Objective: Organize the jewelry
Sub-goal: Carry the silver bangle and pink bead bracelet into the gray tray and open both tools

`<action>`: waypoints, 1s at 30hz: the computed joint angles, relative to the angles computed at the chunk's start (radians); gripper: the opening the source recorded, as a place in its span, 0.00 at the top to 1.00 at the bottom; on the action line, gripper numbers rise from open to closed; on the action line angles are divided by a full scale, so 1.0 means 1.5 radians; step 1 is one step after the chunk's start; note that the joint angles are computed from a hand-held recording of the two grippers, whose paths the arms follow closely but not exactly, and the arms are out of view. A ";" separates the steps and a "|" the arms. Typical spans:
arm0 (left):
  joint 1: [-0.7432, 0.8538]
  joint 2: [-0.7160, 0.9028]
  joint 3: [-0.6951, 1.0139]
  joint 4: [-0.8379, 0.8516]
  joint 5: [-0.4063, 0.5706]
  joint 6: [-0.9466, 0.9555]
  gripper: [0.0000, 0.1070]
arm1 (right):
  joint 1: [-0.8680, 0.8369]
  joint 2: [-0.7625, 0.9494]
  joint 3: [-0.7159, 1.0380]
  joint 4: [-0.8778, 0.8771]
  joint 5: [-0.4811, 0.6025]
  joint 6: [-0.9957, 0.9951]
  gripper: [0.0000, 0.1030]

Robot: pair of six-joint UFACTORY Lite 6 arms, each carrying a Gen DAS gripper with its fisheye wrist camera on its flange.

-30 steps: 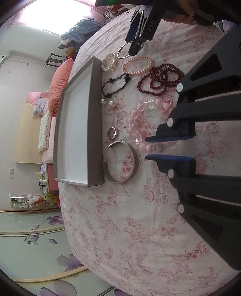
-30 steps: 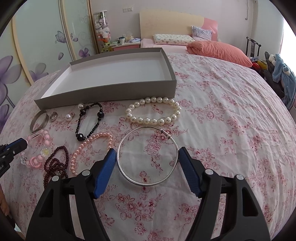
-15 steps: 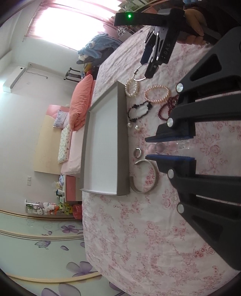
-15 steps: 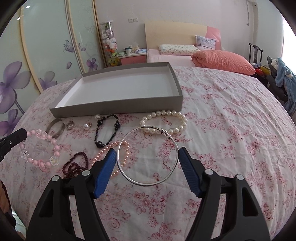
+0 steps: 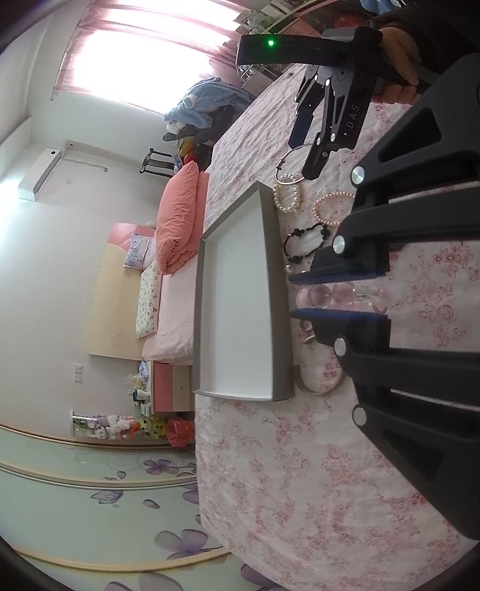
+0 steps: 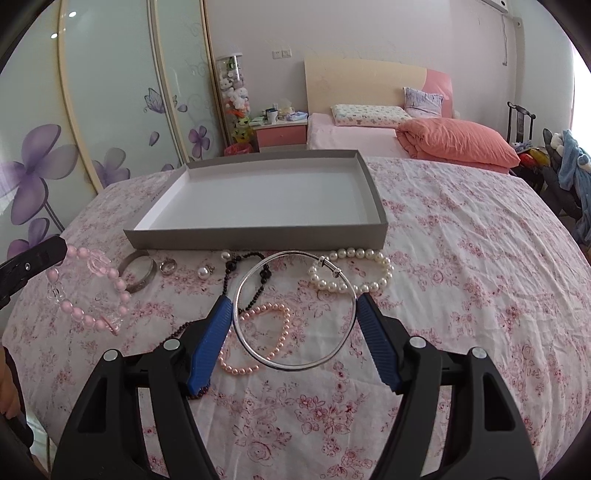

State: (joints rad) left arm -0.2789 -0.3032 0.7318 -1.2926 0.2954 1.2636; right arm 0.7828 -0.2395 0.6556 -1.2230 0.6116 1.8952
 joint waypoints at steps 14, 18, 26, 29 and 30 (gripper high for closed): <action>-0.026 0.202 0.306 0.219 -0.043 -0.214 0.87 | -0.117 0.062 0.132 -0.081 -0.029 -0.056 0.32; -0.020 0.304 0.417 0.296 -0.037 -0.300 0.87 | -0.171 0.113 0.188 -0.106 -0.068 -0.065 0.32; -0.019 0.518 0.660 0.485 0.001 -0.499 0.87 | -0.260 0.294 0.355 -0.109 -0.150 -0.114 0.32; -0.019 0.602 0.757 0.537 0.025 -0.555 0.87 | -0.286 0.366 0.426 -0.034 -0.176 -0.199 0.32; -0.020 0.639 0.805 0.562 0.039 -0.584 0.87 | -0.297 0.400 0.461 0.016 -0.186 -0.251 0.32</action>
